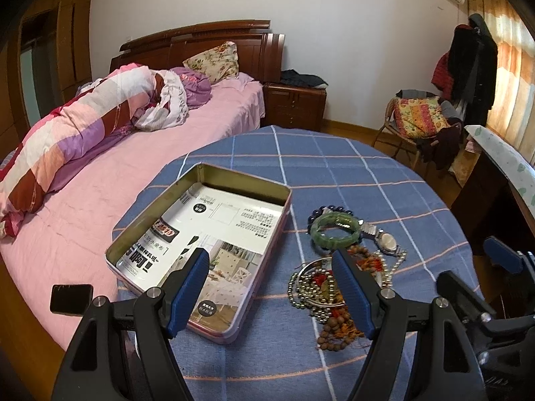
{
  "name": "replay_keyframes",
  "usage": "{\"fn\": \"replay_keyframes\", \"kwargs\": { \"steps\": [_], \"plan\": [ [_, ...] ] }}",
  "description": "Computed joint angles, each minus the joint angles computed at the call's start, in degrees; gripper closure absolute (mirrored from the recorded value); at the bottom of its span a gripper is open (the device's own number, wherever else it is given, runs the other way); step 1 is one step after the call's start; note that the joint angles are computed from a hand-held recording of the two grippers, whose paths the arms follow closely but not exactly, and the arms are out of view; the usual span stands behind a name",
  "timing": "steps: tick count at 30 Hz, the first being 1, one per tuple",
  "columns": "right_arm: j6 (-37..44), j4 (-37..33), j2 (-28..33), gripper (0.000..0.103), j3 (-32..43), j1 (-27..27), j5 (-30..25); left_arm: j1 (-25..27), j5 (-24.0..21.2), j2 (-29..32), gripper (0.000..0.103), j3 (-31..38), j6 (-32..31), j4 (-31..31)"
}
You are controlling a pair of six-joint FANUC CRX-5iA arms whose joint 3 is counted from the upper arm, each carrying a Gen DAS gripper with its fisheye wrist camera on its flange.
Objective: Organize jewelry
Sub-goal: 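Reach the left tool to the green jade bangle and grasp it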
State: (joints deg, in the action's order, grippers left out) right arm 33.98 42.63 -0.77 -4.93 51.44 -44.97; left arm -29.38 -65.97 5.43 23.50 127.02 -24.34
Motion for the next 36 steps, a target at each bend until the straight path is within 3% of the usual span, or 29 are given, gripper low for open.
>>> {"fn": "replay_keyframes", "kwargs": {
  "steps": [9,24,36],
  "plan": [
    [1.04,-2.16,-0.38,0.0,-0.8,-3.17,-1.79,2.05,2.11,0.6,0.027,-2.43,-2.7,6.02],
    [3.22,-5.5,0.23,0.0,-0.61,-4.62,-2.58,-0.81,3.55,4.01,0.027,-0.12,-8.62,6.8],
    [3.02,-6.9,0.65,0.0,-0.03,-5.91,-2.67,0.88,0.28,13.66,0.028,11.08,-12.99,7.45]
  ]
}}
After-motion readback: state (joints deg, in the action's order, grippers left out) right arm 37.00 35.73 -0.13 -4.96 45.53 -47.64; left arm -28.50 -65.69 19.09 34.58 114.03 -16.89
